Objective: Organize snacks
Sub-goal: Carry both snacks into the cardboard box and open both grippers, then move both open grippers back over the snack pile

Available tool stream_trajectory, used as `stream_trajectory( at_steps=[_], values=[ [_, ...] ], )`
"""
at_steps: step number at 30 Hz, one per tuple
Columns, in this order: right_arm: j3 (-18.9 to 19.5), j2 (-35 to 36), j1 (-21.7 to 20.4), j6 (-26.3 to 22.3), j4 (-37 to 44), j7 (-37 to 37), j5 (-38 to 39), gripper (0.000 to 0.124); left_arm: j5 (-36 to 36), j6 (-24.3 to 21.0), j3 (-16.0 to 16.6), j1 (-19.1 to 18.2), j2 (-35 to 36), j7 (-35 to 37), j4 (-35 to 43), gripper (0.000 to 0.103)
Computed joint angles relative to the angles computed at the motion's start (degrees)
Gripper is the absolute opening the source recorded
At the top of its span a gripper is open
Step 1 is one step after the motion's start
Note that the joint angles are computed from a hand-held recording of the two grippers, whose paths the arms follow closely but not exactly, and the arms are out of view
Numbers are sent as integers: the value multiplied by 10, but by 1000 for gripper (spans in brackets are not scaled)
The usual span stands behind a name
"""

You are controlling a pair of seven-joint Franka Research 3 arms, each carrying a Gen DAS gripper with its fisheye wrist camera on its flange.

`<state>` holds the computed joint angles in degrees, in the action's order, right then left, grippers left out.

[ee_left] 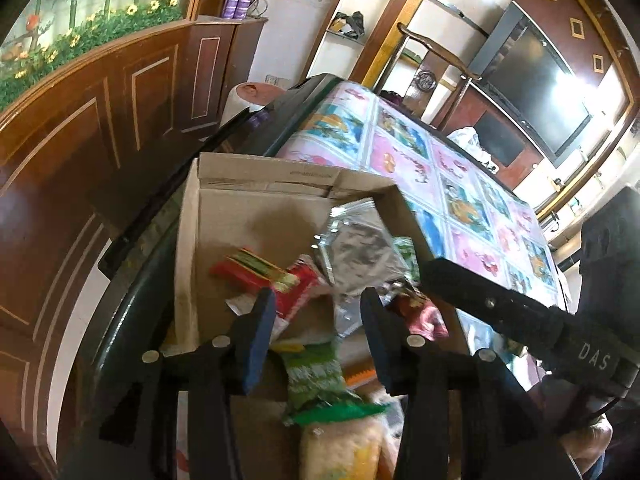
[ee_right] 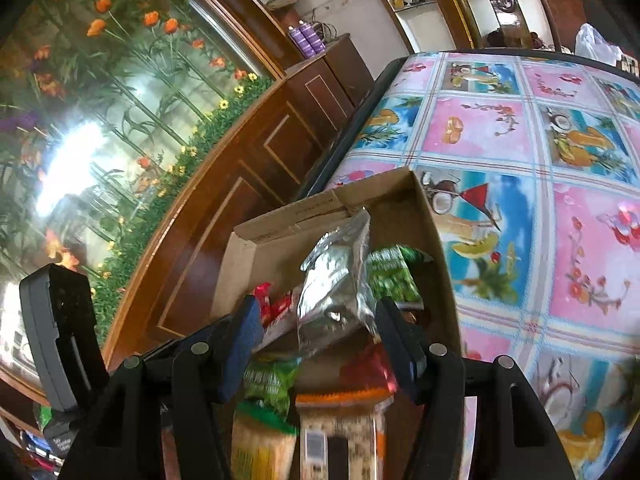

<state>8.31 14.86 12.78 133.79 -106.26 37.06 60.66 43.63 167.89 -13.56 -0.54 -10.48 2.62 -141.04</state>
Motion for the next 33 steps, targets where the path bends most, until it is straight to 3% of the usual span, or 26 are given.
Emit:
stream_trajectory(
  at_steps=[8, 15, 19, 24, 30, 33],
  values=[
    [-28, -50, -37, -51, -61, -55, 53, 66, 34, -31, -27, -23, 7, -29, 40, 48],
    [-62, -77, -71, -96, -91, -100, 89, 65, 27, -80, -25, -79, 60, -2, 109, 49],
    [-87, -86, -99, -92, -102, -138, 98, 65, 17, -115, -23, -114, 90, 24, 152, 51],
    [-108, -65, -141, -86, -84, -158, 118, 65, 14, -147, -18, -152, 137, 47, 209, 55],
    [-117, -17, -201, -118, -42, -131, 147, 65, -21, -167, -6, -197, 231, 102, 310, 55],
    [-116, -9, -218, -109, -33, -118, 151, 65, -43, -186, 2, -221, 283, 137, 369, 55]
  ],
)
